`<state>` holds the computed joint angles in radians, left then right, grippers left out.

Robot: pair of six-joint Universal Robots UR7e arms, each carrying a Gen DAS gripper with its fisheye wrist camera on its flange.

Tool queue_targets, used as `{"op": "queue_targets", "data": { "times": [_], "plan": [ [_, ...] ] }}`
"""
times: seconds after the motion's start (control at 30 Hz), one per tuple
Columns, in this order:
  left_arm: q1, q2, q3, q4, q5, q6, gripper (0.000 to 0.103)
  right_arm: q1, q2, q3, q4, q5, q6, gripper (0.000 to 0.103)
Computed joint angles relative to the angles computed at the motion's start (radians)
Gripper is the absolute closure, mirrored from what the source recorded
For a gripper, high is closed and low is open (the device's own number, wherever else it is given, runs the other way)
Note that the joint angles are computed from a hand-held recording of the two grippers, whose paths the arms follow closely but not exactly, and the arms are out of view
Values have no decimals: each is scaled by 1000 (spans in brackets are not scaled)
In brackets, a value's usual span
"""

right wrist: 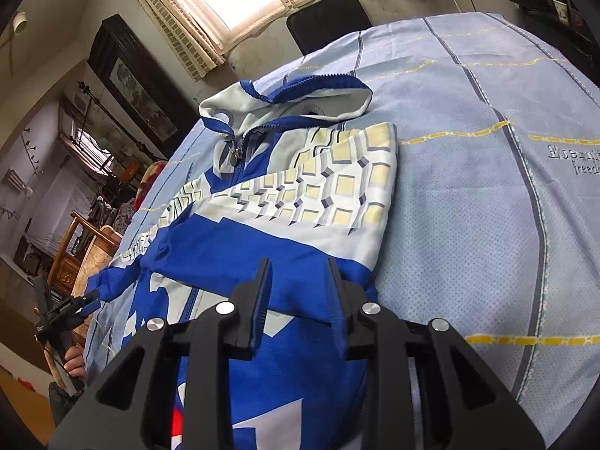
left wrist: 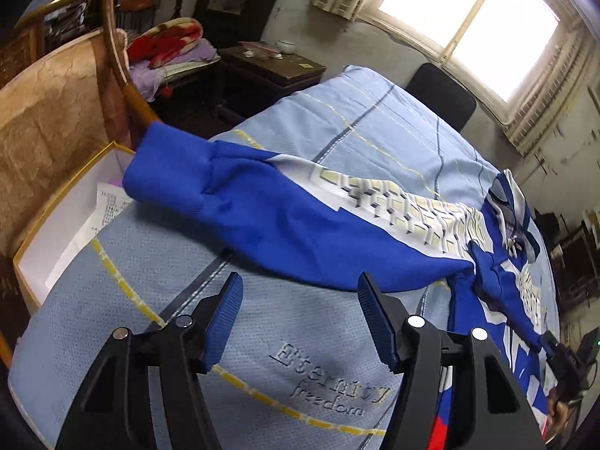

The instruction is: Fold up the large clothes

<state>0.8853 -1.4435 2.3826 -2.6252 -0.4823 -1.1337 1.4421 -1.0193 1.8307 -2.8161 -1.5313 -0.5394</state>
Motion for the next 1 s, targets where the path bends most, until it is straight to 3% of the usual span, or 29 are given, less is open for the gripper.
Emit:
{"op": "queue_targets", "data": {
  "times": [0.13, 0.4, 0.5, 0.7, 0.83, 0.9, 1.0],
  "plan": [
    [37, 55, -36, -83, -26, 70, 39, -7, -2, 7, -5, 17, -1, 72],
    [62, 87, -71, -11, -18, -25, 38, -5, -13, 44, -97, 23, -32, 63],
    [58, 86, -62, -47, -29, -48, 33, -8, -9, 43, -98, 25, -30, 63],
    [99, 121, -103, -142, -25, -15, 36, -8, -5, 48, -113, 20, -36, 63],
    [115, 117, -110, -147, -24, -14, 68, -8, -1, 48, -116, 21, -31, 63],
    [120, 113, -107, -163, -31, 8, 89, -7, 2, 47, -118, 16, -32, 63],
    [114, 119, -135, -92, -8, 23, 94, -4, 4, 49, -128, 7, -38, 63]
  ]
}}
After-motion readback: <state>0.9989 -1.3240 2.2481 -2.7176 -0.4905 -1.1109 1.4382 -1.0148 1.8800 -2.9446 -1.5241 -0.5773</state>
